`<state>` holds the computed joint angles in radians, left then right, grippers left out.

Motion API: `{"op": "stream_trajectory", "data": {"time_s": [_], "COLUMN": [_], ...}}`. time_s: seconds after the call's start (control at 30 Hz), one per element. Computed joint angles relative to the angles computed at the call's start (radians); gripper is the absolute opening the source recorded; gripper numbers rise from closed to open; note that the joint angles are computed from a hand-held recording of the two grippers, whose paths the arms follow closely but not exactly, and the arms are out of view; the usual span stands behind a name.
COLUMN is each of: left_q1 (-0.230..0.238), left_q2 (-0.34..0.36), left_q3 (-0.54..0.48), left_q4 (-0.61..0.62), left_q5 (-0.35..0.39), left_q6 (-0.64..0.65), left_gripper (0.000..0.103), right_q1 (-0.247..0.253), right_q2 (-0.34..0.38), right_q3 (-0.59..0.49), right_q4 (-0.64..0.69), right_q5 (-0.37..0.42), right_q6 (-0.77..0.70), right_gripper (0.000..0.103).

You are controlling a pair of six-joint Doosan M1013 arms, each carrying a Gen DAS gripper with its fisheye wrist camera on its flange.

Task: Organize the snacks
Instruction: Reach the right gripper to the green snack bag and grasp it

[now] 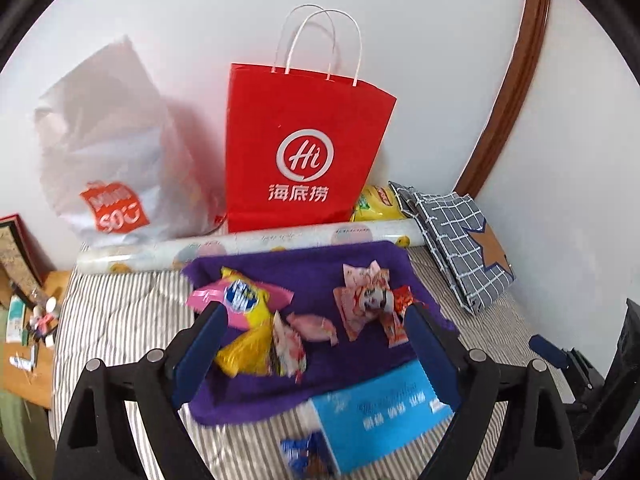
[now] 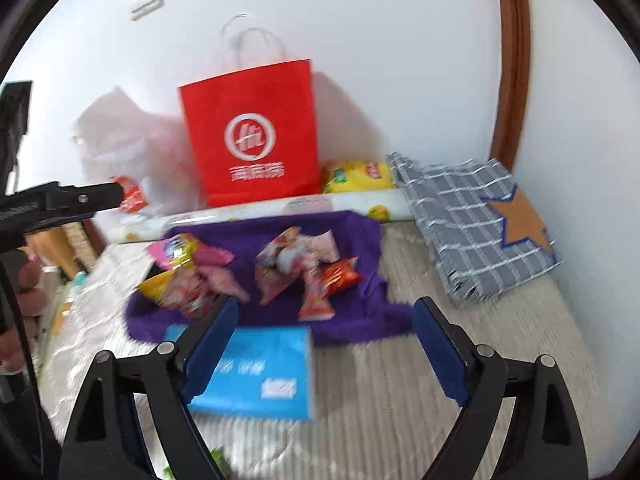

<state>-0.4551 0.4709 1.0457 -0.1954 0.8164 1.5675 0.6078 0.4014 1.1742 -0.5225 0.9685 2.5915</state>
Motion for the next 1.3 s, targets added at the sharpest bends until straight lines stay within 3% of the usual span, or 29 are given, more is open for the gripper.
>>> {"op": "stream_trajectory", "data": {"time_s": [0.27,0.47,0.67,0.83,1.07,1.23,1.3], "left_q1": [0.009,0.006,0.020,0.026,0.058,0.066,0.065], "left_q2": [-0.115,-0.170,-0.212,-0.226,-0.226,-0.213,-0.207], "left_q3": [0.190,0.283,0.364,0.402,0.432,0.436,0.436], "left_q4": [-0.016,0.025,-0.013,0.004,-0.081,-0.100,-0.109], "left_q5": [-0.119,-0.161,-0.204,-0.211,-0.193,-0.179,-0.178], "left_q6": [-0.021,-0.053,-0.045,-0.057,-0.025,-0.021,-0.012], "left_gripper": [0.090,0.090,0.090,0.090,0.090,0.090,0.089], "right_q1": [0.045,0.071,0.100,0.107,0.105,0.099,0.108], "right_q2": [-0.030,-0.038,-0.031,-0.020,0.014,0.032,0.035], "right_q3": [0.055,0.083,0.095,0.107,0.104,0.106,0.107], "right_q4": [0.023,0.093,0.130,0.196,0.288,0.343,0.303], "right_q5": [0.005,-0.017,-0.029,-0.066,-0.079,-0.095,-0.094], "right_q6": [0.033,0.026,-0.015,-0.069,-0.139,-0.184,-0.184], "right_gripper": [0.089,0.085,0.080,0.080,0.062,0.061,0.061]}}
